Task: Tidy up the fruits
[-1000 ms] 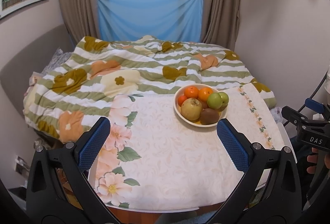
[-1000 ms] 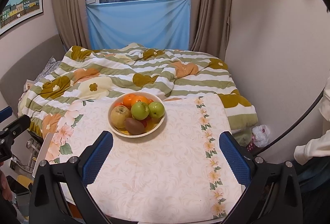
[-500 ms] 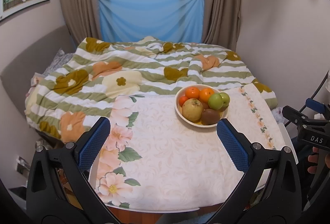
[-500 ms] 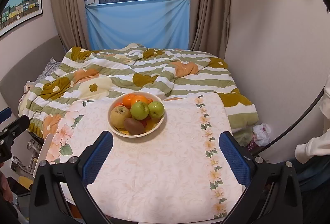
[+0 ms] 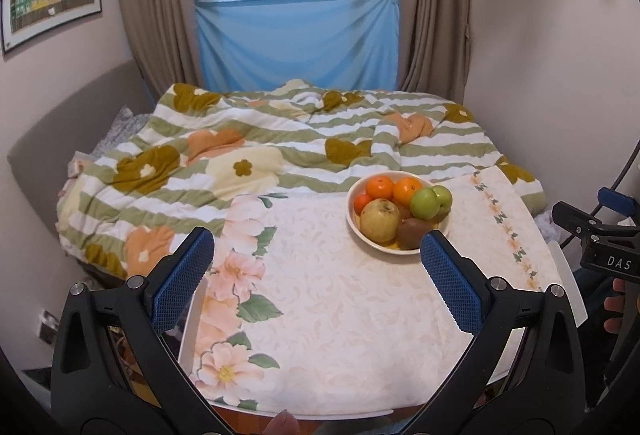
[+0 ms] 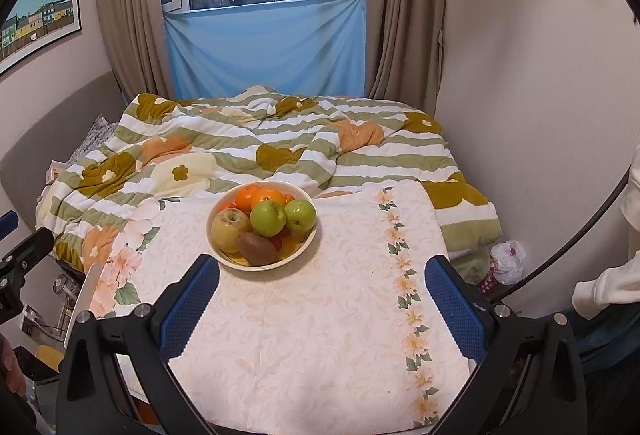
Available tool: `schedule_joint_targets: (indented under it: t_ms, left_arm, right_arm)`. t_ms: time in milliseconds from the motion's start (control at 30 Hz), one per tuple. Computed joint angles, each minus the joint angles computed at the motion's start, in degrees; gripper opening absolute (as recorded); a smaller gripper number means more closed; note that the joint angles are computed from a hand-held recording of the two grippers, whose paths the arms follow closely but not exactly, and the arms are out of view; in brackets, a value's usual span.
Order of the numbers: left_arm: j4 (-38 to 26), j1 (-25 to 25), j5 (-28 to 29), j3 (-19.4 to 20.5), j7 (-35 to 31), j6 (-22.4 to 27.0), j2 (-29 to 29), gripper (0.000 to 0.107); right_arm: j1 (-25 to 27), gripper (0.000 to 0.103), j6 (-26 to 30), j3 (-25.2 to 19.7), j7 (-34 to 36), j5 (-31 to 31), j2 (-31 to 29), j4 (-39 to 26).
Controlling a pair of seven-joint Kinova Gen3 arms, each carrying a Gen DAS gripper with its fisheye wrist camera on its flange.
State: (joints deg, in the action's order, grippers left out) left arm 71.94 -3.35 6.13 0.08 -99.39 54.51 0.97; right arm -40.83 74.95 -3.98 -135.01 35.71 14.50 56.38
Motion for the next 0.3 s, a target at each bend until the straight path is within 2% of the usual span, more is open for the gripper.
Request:
schedule_joint_targets:
  t_ms: [300]
  left_arm:
    - [-3.1,0.7,-2.3,0.5,2.8,2.1,3.3,0.103]
  right_arm:
    - [0.6,0.103,0.2,0.1,0.5,-1.2,0.8,-1.0]
